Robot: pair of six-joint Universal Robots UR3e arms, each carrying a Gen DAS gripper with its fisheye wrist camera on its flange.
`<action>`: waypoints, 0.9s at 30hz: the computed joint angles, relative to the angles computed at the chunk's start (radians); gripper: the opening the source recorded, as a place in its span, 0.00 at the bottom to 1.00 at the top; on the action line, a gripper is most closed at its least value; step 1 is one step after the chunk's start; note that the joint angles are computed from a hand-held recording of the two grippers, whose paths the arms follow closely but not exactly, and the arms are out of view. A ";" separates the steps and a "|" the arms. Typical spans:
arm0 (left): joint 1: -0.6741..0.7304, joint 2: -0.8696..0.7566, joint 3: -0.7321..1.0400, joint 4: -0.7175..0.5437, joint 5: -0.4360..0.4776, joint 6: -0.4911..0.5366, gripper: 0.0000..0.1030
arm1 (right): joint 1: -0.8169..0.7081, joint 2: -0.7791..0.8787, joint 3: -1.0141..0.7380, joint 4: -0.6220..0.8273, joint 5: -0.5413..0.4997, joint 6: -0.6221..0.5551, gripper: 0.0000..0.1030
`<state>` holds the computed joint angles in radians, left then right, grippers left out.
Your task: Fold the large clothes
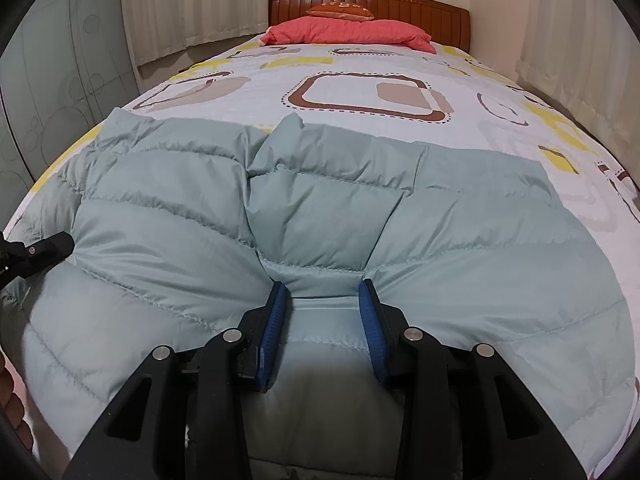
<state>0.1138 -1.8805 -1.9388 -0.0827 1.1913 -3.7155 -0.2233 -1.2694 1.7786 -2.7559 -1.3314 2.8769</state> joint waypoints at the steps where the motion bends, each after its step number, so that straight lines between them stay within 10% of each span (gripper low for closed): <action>1: -0.004 0.005 0.005 -0.004 0.006 0.002 0.23 | -0.008 -0.013 0.001 0.012 0.008 0.000 0.37; 17: -0.052 0.056 0.020 -0.054 0.113 0.063 0.22 | -0.487 -0.341 0.293 0.061 0.110 -0.192 0.37; 27: -0.075 0.088 0.029 -0.079 0.127 0.038 0.19 | -0.507 -0.279 0.343 0.004 0.124 -0.229 0.37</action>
<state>0.0386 -1.7923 -1.9102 -0.1617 1.3179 -3.6773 -0.7302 -1.5483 2.1217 -2.7520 -1.2072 2.6482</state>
